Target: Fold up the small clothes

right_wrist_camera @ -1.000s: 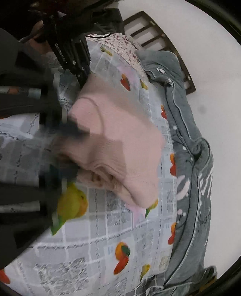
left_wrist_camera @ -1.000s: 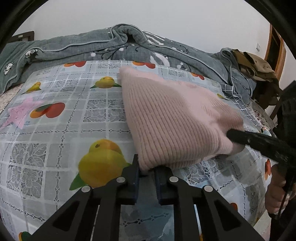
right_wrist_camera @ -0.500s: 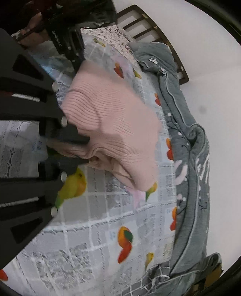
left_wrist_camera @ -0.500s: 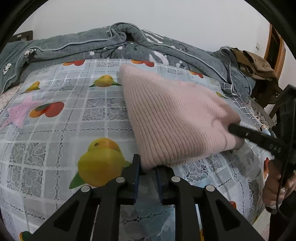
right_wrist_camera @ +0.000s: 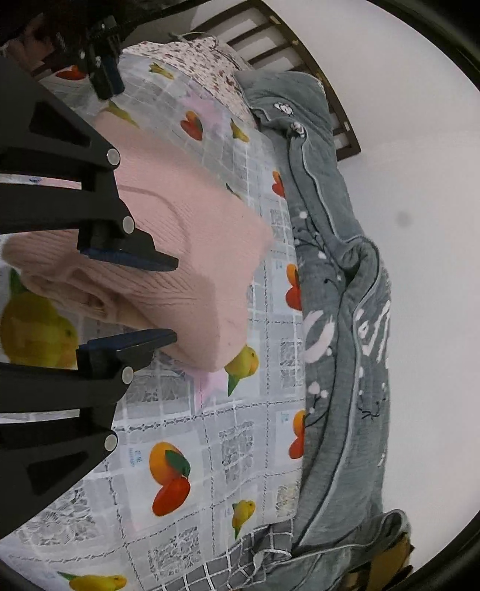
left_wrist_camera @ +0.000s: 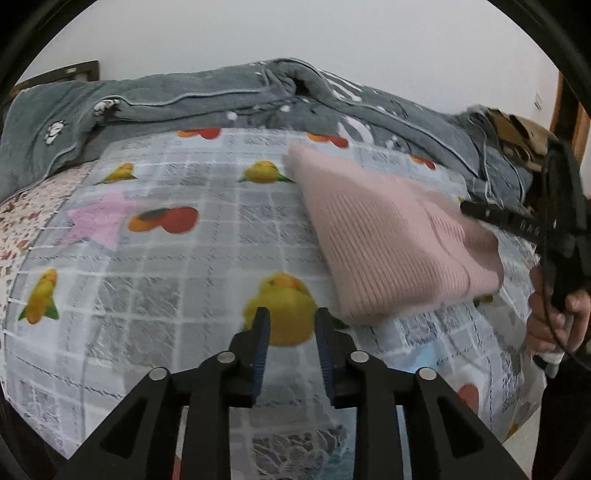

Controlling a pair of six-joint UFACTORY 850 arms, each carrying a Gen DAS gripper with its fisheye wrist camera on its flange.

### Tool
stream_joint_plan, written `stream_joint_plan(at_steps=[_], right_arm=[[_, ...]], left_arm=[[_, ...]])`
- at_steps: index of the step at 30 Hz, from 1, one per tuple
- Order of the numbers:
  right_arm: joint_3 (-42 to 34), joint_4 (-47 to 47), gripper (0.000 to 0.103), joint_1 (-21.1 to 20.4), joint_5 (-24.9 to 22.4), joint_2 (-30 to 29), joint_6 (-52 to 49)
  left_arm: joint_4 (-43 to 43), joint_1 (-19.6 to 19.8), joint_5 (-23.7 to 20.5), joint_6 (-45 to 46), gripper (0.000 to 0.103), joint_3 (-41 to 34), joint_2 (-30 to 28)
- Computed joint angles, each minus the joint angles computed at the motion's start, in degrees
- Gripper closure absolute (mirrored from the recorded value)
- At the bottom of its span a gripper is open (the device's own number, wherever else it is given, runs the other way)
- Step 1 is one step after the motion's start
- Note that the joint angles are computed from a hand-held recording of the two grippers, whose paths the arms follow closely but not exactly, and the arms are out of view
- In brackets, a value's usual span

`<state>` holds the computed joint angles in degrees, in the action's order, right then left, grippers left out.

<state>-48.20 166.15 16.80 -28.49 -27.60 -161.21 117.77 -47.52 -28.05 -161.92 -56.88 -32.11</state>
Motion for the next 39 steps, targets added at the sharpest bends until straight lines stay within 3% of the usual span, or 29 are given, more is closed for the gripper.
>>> stream_joint_plan(at_steps=[2, 4, 7, 10, 13, 15, 18, 20, 26, 33, 35, 39], right_arm=[[-2.7, -2.2, 0.053, -0.3, 3.7, -2.1, 3.6], [-4.9, -7.5, 0.053, -1.0, 5.7, -4.1, 9.8], [-5.5, -13.7, 0.088, -1.9, 1.7, -5.1, 15.1], [-3.7, -8.3, 0.089, -1.9, -2.8, -4.0, 10.2], [-7.3, -4.2, 0.086, -1.5, 4.0, -6.9, 8.0], [-7.6, -3.8, 0.080, -1.8, 4.1, -6.9, 8.1], [-8.4, -2.4, 0.080, -1.6, 5.2, -7.5, 7.6], [-8.6, -4.9, 0.080, -1.8, 4.7, -8.0, 11.1], [-9.9, -9.8, 0.084, -0.5, 4.8, -8.9, 18.6], [-5.7, -0.1, 0.084, -0.2, 3.2, -5.0, 6.4], [-5.0, 2.0, 0.092, -0.6, 4.2, -4.4, 4.6], [-4.4, 3.1, 0.093, -0.9, 5.9, -4.2, 3.2]], left_arm=[[-0.9, 0.7, -0.2, 1.6, 0.076, -0.8, -0.1], [0.5, 1.8, 0.5, 1.6, 0.076, -2.5, -0.6], [3.4, 3.5, 1.4, 0.8, 0.076, -5.9, -2.3], [5.5, 5.0, 2.5, 0.6, 0.076, -10.1, -4.5], [10.5, 6.3, 5.7, -2.2, 0.076, -15.0, -7.1], [12.1, 7.0, 8.9, -1.6, 0.076, -19.2, -9.4], [1.3, 7.6, 14.5, 11.0, 0.076, -26.8, -14.3], [-7.5, 7.3, 14.1, 19.9, 0.075, -29.1, -16.1], [-4.0, 7.9, 13.2, 16.1, 0.074, -26.6, -14.8], [-1.3, 7.5, 14.5, 13.1, 0.074, -24.0, -12.5], [-1.6, 6.7, 13.9, 13.5, 0.074, -23.1, -11.8], [-4.9, 5.1, 13.2, 16.0, 0.074, -21.8, -10.8]])
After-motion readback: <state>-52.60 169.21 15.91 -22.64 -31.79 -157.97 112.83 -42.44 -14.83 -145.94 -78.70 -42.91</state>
